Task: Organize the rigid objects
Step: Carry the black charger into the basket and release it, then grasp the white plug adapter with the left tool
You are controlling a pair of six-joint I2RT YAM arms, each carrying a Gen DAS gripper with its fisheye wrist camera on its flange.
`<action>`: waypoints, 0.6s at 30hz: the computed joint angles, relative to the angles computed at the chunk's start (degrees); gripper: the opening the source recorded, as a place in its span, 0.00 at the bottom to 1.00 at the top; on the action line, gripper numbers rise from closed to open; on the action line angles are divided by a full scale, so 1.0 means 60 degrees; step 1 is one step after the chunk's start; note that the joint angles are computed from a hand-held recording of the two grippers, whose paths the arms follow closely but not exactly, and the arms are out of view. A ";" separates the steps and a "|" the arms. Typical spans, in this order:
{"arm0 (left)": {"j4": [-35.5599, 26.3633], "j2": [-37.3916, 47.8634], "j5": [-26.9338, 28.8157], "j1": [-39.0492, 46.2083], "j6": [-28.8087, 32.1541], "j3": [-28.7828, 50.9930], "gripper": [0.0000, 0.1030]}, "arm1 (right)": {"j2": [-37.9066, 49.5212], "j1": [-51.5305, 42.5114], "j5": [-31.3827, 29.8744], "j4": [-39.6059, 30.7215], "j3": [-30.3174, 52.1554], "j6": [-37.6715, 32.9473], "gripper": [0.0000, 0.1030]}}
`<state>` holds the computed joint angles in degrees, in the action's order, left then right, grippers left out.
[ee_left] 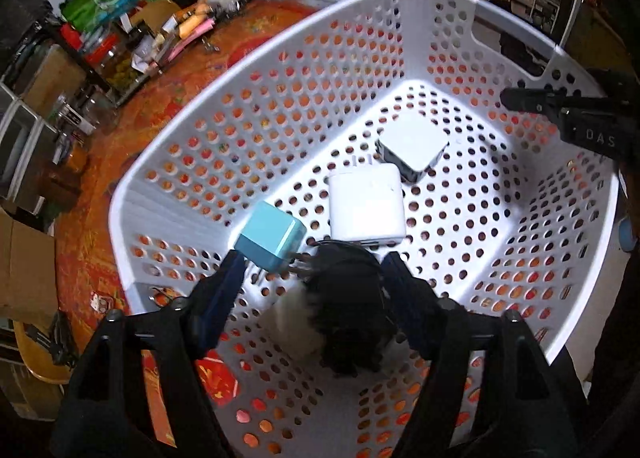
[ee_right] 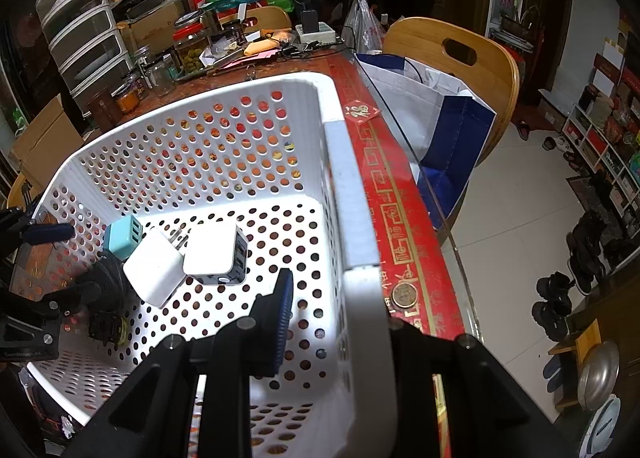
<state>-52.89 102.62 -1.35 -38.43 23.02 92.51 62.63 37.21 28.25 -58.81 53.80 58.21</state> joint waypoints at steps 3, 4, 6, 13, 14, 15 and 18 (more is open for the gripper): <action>0.0917 -0.0856 0.0427 0.0679 -0.0506 -0.0523 0.72 | -0.0009 0.0024 -0.0017 -0.0020 -0.0018 0.0074 0.25; 0.1107 -0.1147 0.0738 0.1108 -0.0683 -0.0618 0.73 | -0.0030 0.0008 -0.0037 -0.0003 -0.0035 0.0075 0.25; 0.1416 -0.1536 0.1815 0.2549 -0.0971 -0.0456 0.87 | -0.0085 -0.0037 -0.0073 0.0031 -0.0076 0.0073 0.25; 0.0297 0.2305 0.1752 0.5390 -0.1873 0.3386 1.00 | -0.0023 -0.0164 -0.0108 0.0058 -0.0027 -0.0031 0.25; 0.0176 0.2931 0.1587 0.5388 -0.1807 0.3750 0.99 | -0.0031 -0.0163 -0.0096 0.0071 -0.0037 -0.0024 0.25; 0.0162 0.3222 0.1488 0.5337 -0.1653 0.3857 0.99 | -0.0039 -0.0157 -0.0073 0.0080 -0.0047 -0.0006 0.25; 0.0173 0.3996 0.1305 0.4935 -0.1153 0.3989 0.99 | -0.0072 -0.0104 -0.0014 0.0126 -0.0082 0.0070 0.25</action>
<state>-51.85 126.60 6.48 -8.83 16.10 116.44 62.20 36.59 28.16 -58.05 53.31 58.63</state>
